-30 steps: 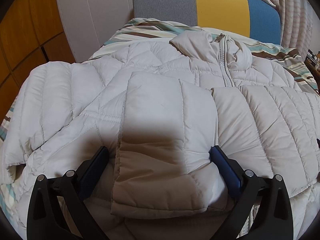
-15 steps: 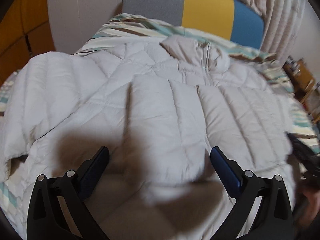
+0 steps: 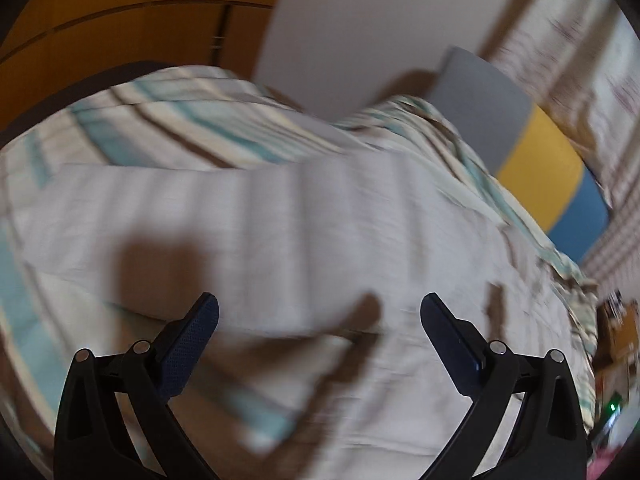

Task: Fold large clothes
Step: 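Move the left tool to the other sleeve and grasp its cuff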

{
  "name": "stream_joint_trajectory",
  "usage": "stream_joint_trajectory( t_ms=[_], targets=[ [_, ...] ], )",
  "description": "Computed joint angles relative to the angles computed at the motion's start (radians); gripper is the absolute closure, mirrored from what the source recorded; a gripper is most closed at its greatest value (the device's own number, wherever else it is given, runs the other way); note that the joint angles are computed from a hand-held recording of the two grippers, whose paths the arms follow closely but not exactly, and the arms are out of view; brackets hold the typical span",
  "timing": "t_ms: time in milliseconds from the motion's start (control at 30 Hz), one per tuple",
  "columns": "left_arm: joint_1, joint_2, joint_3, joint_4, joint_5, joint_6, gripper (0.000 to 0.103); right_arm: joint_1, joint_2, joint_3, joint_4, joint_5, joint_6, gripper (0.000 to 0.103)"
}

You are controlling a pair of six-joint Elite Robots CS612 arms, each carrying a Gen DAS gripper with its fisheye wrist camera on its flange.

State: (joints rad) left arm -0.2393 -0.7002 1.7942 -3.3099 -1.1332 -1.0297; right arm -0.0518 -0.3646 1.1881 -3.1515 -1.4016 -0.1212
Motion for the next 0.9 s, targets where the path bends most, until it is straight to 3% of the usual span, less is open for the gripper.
stream_joint_trajectory(
  t_ms=[200,433,600,767,900],
  targets=[
    [0.027,-0.026,0.085,0.010,0.063,-0.117,0.003,0.001,0.000,0.001,-0.002,-0.002,-0.002,0.068],
    [0.063,-0.031,0.147,0.028,0.080,-0.336,0.003,0.001,0.000,0.001,-0.002,-0.003,-0.002,0.068],
    [0.093,-0.021,0.164,0.014,0.055,-0.439,0.003,0.002,0.000,0.001,-0.004,-0.006,-0.002,0.067],
    [0.109,-0.011,0.142,0.037,0.064,-0.436,0.003,0.002,0.000,0.002,-0.004,-0.006,-0.003,0.067],
    [0.110,-0.009,0.090,0.201,0.102,-0.433,0.006,0.003,-0.001,0.003,-0.005,-0.010,-0.005,0.067]
  ],
)
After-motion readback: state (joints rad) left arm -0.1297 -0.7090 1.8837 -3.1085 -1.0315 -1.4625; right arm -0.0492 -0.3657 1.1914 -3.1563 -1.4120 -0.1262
